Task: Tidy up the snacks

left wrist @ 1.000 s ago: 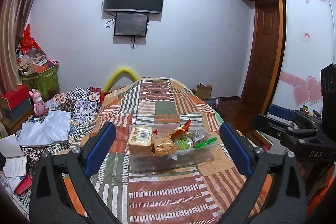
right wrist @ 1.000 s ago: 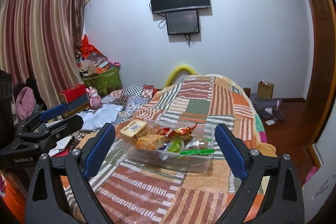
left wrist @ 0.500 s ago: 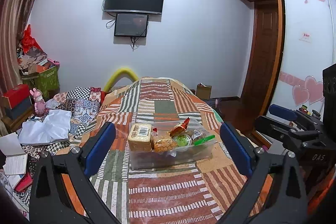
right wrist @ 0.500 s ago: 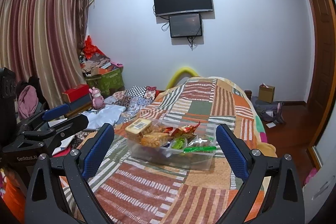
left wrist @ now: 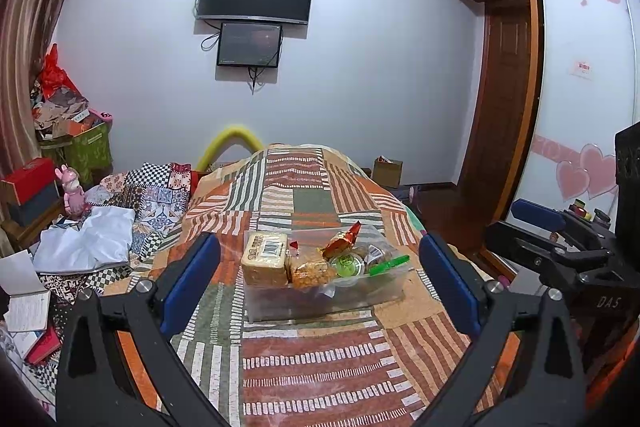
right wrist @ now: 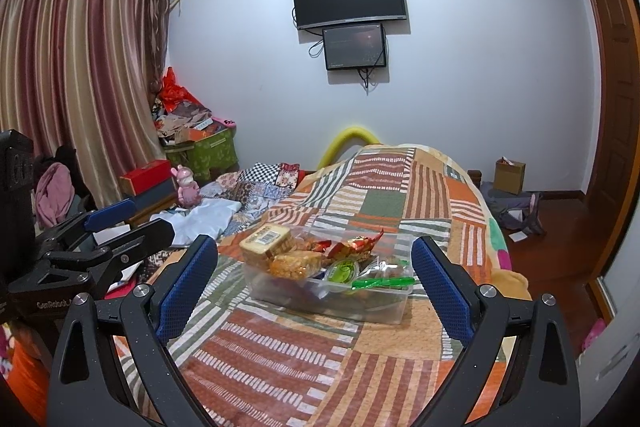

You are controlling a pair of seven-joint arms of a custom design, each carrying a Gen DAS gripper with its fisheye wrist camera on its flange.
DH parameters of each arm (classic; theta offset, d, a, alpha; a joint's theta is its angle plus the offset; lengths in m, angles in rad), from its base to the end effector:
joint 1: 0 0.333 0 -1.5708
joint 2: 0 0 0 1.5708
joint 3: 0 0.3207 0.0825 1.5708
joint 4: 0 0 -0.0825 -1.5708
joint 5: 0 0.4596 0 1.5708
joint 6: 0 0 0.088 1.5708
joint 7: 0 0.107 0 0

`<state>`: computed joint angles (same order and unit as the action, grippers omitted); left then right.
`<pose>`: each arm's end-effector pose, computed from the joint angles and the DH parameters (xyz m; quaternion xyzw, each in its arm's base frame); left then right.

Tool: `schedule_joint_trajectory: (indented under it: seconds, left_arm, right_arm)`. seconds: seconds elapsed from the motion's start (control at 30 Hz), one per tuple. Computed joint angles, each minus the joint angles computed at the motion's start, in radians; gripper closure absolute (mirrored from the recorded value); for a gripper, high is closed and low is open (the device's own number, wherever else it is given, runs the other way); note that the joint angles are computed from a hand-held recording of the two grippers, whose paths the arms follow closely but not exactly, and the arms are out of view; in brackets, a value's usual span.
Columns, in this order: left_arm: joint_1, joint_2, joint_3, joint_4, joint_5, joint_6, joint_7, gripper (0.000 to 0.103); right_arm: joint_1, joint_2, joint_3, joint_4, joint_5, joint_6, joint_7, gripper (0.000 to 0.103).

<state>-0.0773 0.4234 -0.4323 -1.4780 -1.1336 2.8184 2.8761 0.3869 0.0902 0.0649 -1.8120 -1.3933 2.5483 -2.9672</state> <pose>0.7390 -0.2935 0.5153 -0.3293 0.7525 -0.5455 0.1666 0.6280 0.3176 0.5310 -0.4868 0.6680 -0.4070 0.3889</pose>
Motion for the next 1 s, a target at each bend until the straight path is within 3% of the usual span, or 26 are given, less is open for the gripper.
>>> schedule_joint_trajectory:
  seconds: [1.0]
  left_arm:
    - [0.005, 0.015, -0.006, 0.013, 0.016, -0.022, -0.012, 0.002]
  right_arm:
    - [0.003, 0.001, 0.000, -0.001, 0.001, 0.002, 0.004, 0.006]
